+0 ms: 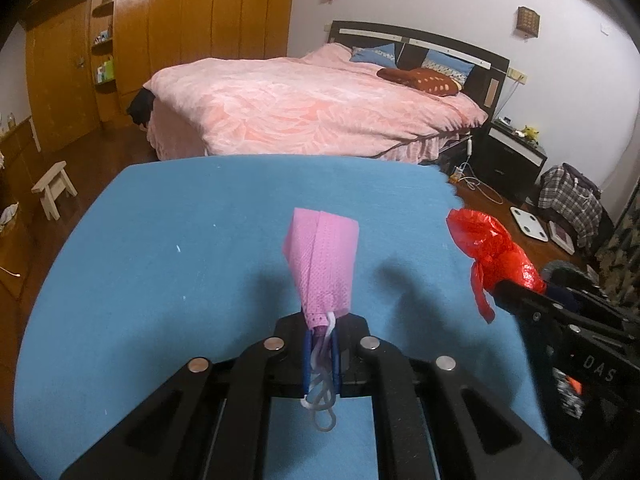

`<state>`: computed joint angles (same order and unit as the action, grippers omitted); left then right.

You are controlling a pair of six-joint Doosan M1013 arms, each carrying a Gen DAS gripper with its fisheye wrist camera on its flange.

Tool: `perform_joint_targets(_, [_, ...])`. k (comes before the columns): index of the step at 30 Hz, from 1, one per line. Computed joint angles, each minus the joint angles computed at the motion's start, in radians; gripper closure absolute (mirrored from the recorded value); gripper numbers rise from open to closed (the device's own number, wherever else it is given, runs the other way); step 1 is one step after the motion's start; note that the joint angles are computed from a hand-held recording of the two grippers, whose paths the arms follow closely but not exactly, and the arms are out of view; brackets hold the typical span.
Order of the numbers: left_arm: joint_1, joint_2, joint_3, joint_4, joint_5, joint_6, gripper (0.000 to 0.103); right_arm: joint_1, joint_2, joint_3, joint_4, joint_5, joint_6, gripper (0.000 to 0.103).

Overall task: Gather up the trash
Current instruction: 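Carry the red bag and pink mask over the black bin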

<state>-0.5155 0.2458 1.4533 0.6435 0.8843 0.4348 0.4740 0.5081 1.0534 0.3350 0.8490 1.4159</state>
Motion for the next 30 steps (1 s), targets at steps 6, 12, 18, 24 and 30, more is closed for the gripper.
perform_joint_targets(6, [-0.042, -0.015, -0.004, 0.006, 0.001, -0.002, 0.095, -0.021, -0.074, 0.086, 0.000, -0.022, -0.011, 0.061])
perform_joint_targets(12, [-0.085, -0.023, -0.018, 0.020, -0.017, -0.002, 0.095, -0.043, -0.136, 0.149, -0.017, -0.048, -0.014, 0.061])
perform_joint_targets(18, [-0.122, -0.017, -0.050, 0.038, -0.030, 0.016, 0.095, -0.068, -0.197, 0.211, -0.015, -0.083, -0.025, 0.061])
perform_joint_targets(24, [-0.158, -0.005, -0.087, 0.051, -0.054, 0.050, 0.095, -0.096, -0.251, 0.261, -0.009, -0.120, -0.030, 0.062])
perform_joint_targets(30, [-0.189, 0.008, -0.124, 0.051, -0.080, 0.096, 0.095, -0.125, -0.294, 0.297, -0.015, -0.157, -0.021, 0.062])
